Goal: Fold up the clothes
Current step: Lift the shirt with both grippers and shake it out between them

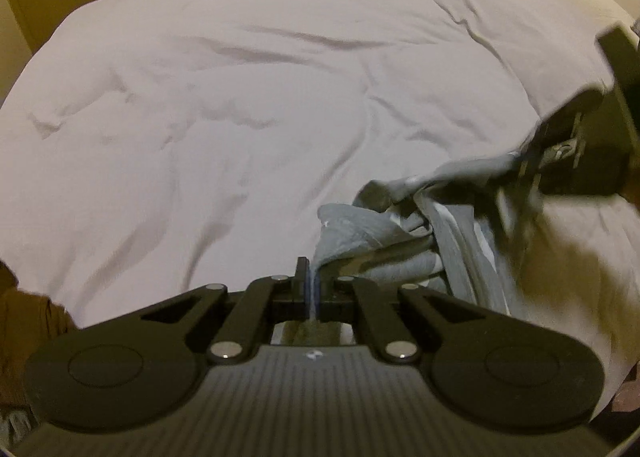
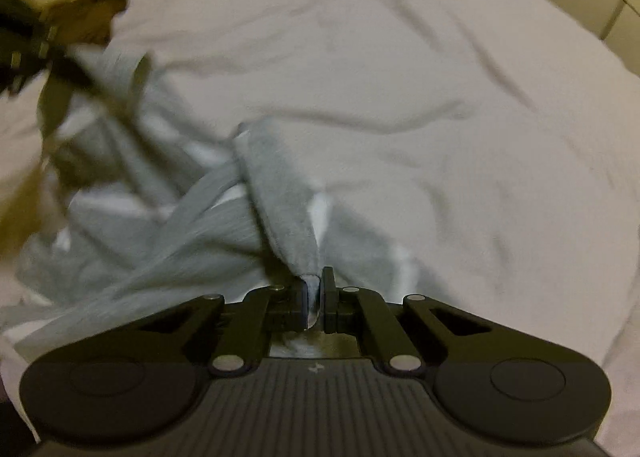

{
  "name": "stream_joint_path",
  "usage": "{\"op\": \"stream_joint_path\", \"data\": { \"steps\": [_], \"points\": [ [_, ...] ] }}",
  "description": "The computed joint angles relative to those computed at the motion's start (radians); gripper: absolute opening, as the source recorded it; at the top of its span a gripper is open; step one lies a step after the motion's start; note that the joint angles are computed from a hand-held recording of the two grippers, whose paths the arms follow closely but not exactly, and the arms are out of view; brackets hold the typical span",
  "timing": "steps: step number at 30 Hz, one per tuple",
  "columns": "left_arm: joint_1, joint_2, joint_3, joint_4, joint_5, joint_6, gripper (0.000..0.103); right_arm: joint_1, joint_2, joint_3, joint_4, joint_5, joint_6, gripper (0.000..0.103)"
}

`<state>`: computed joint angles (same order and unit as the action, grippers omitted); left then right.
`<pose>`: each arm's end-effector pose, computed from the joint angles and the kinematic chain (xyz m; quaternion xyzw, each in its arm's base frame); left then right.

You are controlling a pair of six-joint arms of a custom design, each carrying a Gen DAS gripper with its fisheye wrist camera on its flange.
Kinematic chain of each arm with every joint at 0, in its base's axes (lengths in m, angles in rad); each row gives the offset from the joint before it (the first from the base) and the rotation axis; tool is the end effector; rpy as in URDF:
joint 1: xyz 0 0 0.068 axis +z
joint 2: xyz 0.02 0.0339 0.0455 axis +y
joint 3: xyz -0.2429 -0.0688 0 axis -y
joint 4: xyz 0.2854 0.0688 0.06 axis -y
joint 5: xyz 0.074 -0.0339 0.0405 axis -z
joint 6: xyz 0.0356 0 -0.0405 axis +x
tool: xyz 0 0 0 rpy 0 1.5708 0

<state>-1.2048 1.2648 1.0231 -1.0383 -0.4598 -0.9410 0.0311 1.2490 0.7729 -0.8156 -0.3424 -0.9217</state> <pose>0.1109 -0.2452 0.2336 0.0940 0.9594 -0.0163 0.2655 0.2535 0.0198 0.1631 -0.4685 0.8563 0.0932 0.1964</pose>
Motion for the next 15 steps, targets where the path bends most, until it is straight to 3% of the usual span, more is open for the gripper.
{"op": "stream_joint_path", "data": {
  "steps": [7, 15],
  "points": [
    [0.023, 0.043, 0.015, 0.051, 0.014, 0.077, 0.0, -0.269, 0.099, 0.197, -0.025, -0.059, 0.022, 0.002],
    [-0.069, -0.029, 0.19, -0.176, -0.183, 0.086, 0.0, -0.476, 0.013, 0.34, -0.255, -0.214, -0.106, 0.001]
  ]
}}
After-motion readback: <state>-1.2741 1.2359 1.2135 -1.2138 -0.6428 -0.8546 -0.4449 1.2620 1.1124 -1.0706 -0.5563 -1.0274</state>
